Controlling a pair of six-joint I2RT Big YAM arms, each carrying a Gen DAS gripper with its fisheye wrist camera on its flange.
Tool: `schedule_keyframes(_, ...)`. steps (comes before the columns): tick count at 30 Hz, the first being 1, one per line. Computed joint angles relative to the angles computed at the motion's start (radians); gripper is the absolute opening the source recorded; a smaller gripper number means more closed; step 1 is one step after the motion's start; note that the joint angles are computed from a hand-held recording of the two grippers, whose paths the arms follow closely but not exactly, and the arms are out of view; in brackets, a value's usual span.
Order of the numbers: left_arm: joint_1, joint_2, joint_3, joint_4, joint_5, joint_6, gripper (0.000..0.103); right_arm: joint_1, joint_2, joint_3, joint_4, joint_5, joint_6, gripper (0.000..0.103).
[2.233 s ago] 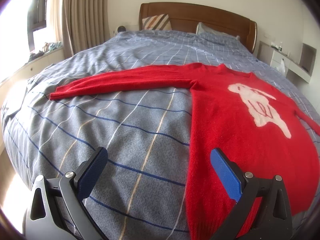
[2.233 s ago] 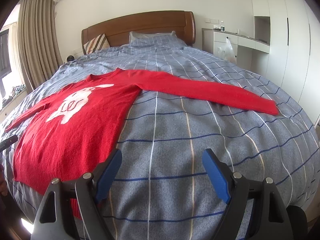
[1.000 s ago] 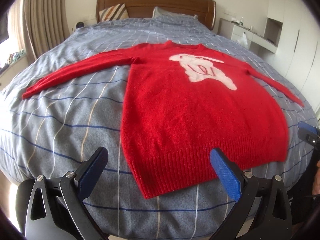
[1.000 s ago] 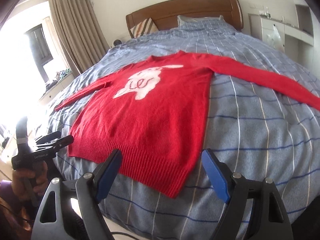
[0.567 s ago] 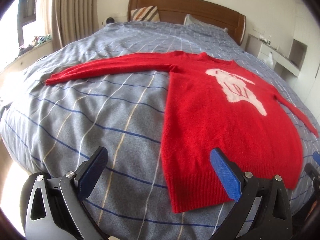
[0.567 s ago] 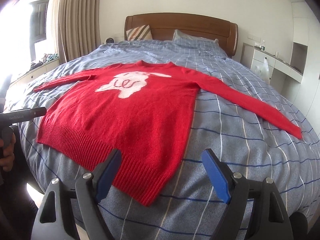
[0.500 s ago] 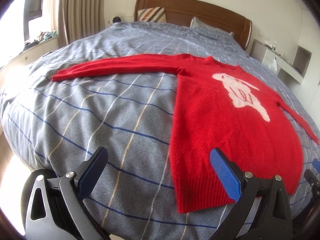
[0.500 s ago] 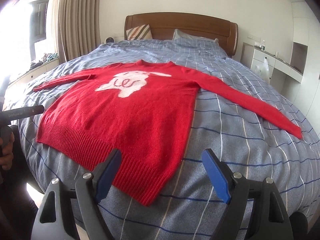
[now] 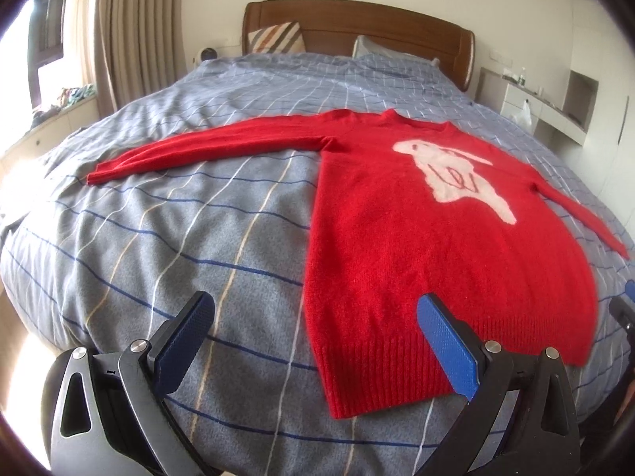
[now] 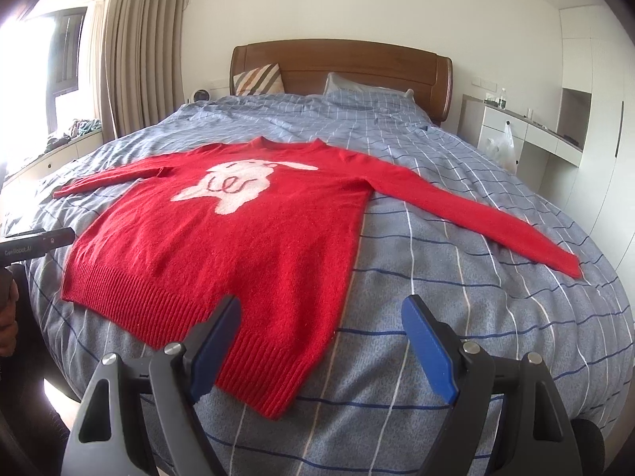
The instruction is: Fold small clothes
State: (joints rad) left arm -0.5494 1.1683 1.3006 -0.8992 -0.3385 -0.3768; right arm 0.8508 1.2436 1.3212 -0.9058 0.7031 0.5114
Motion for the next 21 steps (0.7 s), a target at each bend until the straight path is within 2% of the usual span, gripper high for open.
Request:
schedule_keyframes(9,-0.037,0.01,0.004,0.004,-0.044,0.055,0.102,-0.005,-0.007,-0.011,0.011,-0.013,0.001,0.082)
schedule_keyframes(21,-0.029,0.004,-0.001,0.005,-0.048,0.031,0.102,0.001,0.001,-0.003,0.005,-0.011,0.008,0.082)
